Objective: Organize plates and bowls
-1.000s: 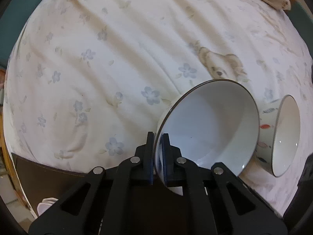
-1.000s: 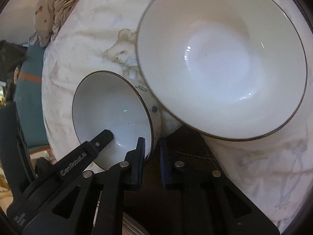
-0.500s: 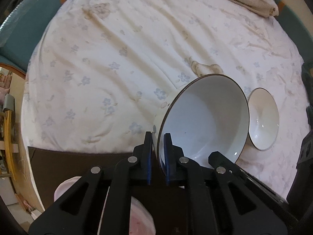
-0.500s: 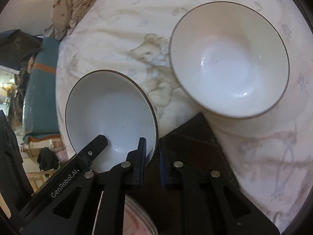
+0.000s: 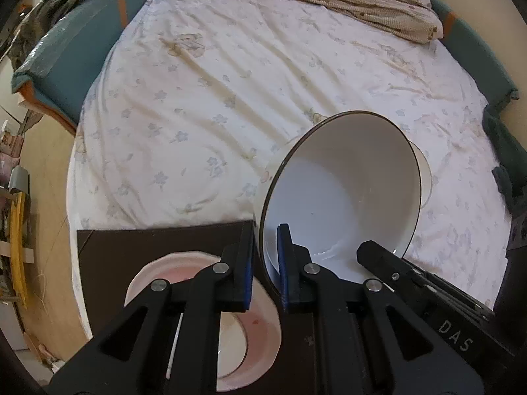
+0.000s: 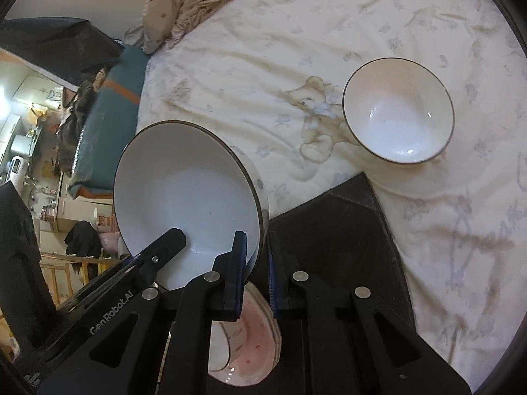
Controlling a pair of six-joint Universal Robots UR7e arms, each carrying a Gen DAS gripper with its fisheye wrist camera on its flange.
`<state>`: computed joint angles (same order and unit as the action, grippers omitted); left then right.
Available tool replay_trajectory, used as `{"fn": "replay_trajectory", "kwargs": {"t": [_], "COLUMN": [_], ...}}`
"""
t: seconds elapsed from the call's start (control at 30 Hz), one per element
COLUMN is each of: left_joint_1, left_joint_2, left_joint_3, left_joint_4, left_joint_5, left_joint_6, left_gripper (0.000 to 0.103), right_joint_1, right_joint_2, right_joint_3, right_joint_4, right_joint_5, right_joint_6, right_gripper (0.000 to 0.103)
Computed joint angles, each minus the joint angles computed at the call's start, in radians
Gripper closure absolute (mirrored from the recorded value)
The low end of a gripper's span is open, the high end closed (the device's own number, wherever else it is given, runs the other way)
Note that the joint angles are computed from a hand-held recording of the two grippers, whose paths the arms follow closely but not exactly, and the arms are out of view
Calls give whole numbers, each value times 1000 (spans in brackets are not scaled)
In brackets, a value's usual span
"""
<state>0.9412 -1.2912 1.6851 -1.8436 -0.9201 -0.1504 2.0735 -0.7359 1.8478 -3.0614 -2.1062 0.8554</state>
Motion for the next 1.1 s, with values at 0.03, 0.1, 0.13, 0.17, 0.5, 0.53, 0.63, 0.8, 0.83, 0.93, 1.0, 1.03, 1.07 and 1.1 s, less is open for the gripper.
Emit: {"fn": "replay_trajectory", "kwargs": {"t": [0.03, 0.1, 0.13, 0.17, 0.5, 0.53, 0.63, 0.8, 0.83, 0.93, 1.0, 1.03, 1.07, 1.1], "left_joint_1": [-1, -2, -1, 1, 48, 51, 60, 90, 98, 117, 124, 128, 131, 134], "left_joint_2": [-14, -51, -69, -89, -243, -258, -293, -346, -355, -383, -392, -393, -392, -390], "left_joint_3": [4, 18, 25, 33, 78, 85, 105, 129, 135, 157, 162, 160, 155, 148], "left_joint_4": [4, 9, 10, 14, 93, 90, 94, 102, 102, 83, 76, 78, 81, 81], "left_joint_5": [-3, -9, -11, -14, -53, -51, -44, -57, -62, -70, -71, -74, -78, -80], "left_joint_6": [0, 11, 17, 23, 34, 42, 60, 67, 67, 93, 113, 121, 127, 139], "left_gripper": [93, 92, 92, 92, 90, 90, 90, 90, 90, 90, 89, 89, 89, 89], "right_joint_1": [11, 32, 43, 55, 159, 164, 185, 217, 222, 240, 250, 256, 260, 265], "right_joint_2": [2, 4, 8, 13, 69, 73, 98, 144, 151, 179, 191, 199, 203, 209], "right_joint_3": [0, 1, -4, -10, -57, -60, -84, -128, -134, -165, -182, -191, -192, -192], "right_joint_4": [0, -1, 1, 3, 9, 10, 36, 98, 107, 153, 181, 187, 183, 162], "right_joint_5": [-6, -11, -14, -18, -39, -38, -36, -49, -51, -63, -75, -81, -85, -89], "right_joint_6": [2, 7, 5, 5, -49, -52, -57, -58, -57, -65, -66, -72, -75, -79], "right_gripper": [90, 90, 90, 90, 90, 90, 90, 90, 90, 90, 89, 89, 89, 89]}}
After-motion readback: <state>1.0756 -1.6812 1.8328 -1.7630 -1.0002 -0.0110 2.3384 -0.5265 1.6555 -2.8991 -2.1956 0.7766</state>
